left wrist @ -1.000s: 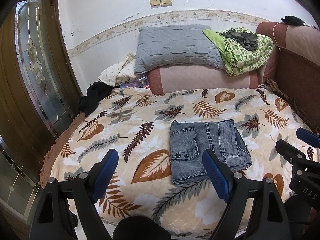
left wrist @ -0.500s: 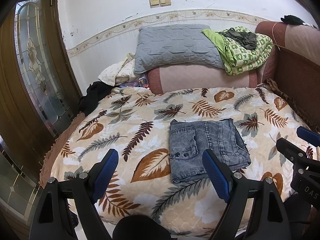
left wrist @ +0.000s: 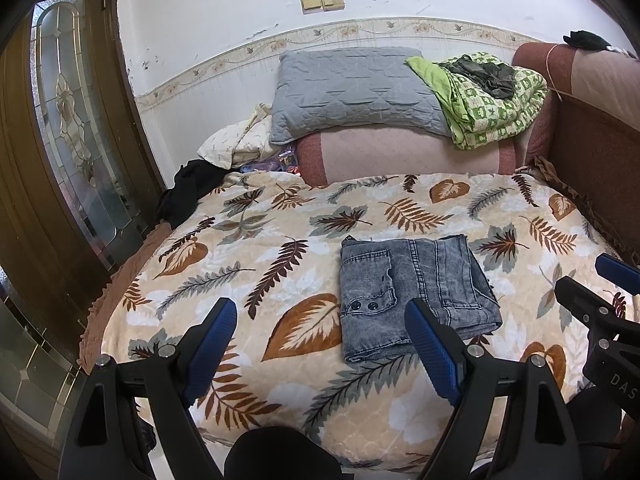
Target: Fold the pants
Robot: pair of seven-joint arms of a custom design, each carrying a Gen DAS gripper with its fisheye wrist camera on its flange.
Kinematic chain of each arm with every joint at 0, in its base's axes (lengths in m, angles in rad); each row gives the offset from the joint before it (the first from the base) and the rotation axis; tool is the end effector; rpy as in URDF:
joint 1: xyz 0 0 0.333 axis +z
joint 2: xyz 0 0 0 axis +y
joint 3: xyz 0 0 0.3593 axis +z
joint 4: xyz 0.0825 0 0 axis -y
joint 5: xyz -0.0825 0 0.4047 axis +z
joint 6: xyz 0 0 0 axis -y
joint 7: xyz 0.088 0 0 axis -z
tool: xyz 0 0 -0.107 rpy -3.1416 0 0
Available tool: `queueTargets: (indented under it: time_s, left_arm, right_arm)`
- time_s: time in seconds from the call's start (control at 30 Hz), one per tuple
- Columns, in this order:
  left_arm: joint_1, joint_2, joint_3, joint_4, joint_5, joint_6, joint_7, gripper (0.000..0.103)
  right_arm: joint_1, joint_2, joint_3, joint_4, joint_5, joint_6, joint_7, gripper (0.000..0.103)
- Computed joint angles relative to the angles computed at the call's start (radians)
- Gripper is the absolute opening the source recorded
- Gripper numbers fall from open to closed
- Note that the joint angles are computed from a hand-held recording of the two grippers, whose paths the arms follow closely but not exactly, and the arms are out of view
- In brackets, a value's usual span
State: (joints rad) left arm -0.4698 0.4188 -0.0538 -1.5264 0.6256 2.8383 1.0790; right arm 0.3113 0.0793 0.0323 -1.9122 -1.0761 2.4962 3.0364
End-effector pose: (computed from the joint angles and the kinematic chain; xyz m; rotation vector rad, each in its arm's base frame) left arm 0.6499 -0.4008 0.5498 -1.1690 2.0381 -0.9049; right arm 0.6022 0.2204 0.5407 -1.3437 2.0041 -1.0053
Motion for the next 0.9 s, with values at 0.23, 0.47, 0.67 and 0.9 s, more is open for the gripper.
queueTargets:
  time_s: [0.23, 0.47, 0.67, 0.9]
  left_arm:
    - [0.001, -0.007, 0.0, -0.01, 0.0, 0.005, 0.0, 0.086]
    - [0.0, -0.023, 0.004, -0.027, 0.016, 0.011, -0.022, 0.086]
    - [0.005, -0.031, 0.0, -0.034, 0.018, 0.016, -0.024, 0.086]
    - [0.007, -0.057, 0.001, -0.059, 0.034, 0.027, -0.045, 0.086]
  right_arm:
    - [0.001, -0.005, 0.002, -0.004, -0.006, -0.005, 0.006, 0.068]
    - [0.005, -0.021, 0.012, -0.011, -0.018, -0.024, 0.019, 0.068]
    - [0.007, -0.027, 0.019, -0.01, -0.029, -0.037, 0.028, 0.068]
    - [0.012, -0.036, 0.028, -0.009, -0.044, -0.054, 0.036, 0.068]
